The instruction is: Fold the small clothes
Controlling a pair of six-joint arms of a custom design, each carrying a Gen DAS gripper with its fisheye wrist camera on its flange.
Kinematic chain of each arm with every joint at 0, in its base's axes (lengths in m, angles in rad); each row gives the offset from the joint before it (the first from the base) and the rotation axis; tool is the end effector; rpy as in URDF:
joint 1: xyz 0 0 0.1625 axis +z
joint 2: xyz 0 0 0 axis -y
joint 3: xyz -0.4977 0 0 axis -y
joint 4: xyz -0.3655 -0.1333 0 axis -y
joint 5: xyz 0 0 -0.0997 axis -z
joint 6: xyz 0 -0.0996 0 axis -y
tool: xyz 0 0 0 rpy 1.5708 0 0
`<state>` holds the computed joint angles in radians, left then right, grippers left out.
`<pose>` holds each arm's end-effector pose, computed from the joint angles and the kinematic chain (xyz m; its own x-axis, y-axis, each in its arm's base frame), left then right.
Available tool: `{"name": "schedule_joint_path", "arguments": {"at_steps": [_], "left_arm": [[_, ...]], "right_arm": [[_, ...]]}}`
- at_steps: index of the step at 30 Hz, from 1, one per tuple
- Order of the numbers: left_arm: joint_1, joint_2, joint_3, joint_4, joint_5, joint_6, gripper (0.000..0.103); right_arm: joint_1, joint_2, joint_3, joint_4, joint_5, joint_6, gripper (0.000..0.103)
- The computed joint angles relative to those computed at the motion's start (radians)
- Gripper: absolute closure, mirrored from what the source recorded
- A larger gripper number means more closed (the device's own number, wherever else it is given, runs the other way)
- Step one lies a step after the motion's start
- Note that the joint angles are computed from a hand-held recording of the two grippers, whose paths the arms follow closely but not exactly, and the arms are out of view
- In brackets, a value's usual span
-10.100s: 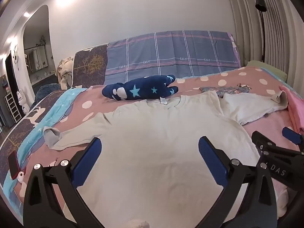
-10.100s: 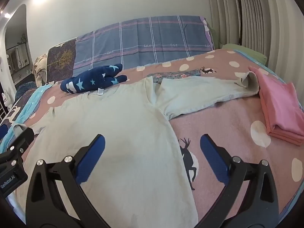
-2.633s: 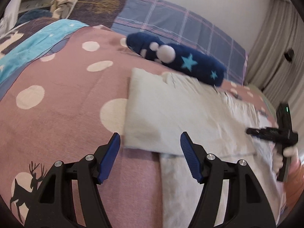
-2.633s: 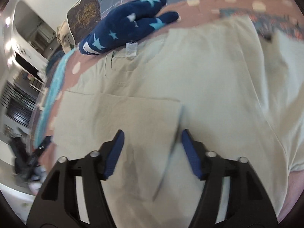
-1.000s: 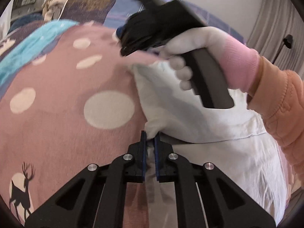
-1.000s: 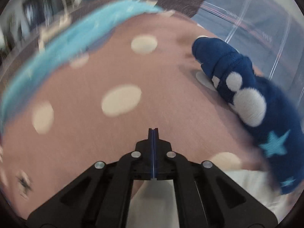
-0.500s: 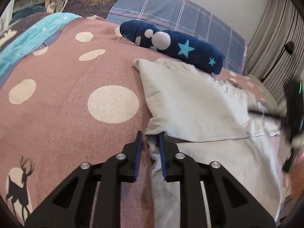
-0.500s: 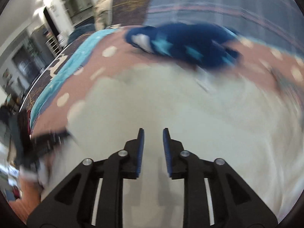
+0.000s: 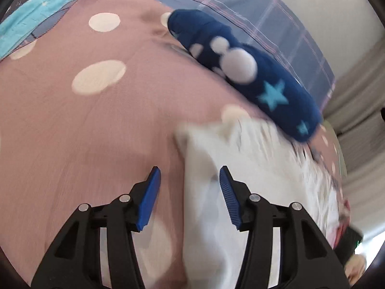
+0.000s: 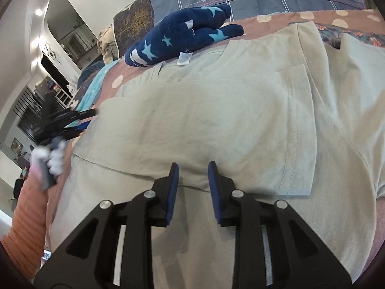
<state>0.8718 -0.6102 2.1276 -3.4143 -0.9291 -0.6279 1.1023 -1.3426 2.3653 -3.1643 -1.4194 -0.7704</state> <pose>-0.2045 -0.5432 0.0391 -0.9542 -0.1276 -0.2707 0.0606 0.8034 -0.5923 -0.0664 -0.4597 0.3064 -0.9240 -0.2547 0.2852 -0.3672 0.7990 -0.4761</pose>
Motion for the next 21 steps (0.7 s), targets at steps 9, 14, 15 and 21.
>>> {"name": "schedule_joint_path", "arguments": {"at_steps": [9,14,15,21], "left_arm": [[-0.054,0.067,-0.066,-0.258,0.127,0.300,0.099],[-0.059,0.059,-0.081,0.054,0.399,0.117,0.103],[-0.060,0.052,-0.075,0.078,0.413,0.085,0.103],[-0.169,0.034,-0.020,-0.017,0.267,0.132,0.089]], "right_arm": [[0.014,0.007,-0.006,0.000,-0.003,0.013,0.077],[0.017,0.008,-0.007,0.001,-0.004,0.011,0.075],[0.017,0.007,-0.007,0.001,-0.004,0.011,0.075],[0.016,0.004,-0.007,0.006,-0.001,0.013,0.075]]}}
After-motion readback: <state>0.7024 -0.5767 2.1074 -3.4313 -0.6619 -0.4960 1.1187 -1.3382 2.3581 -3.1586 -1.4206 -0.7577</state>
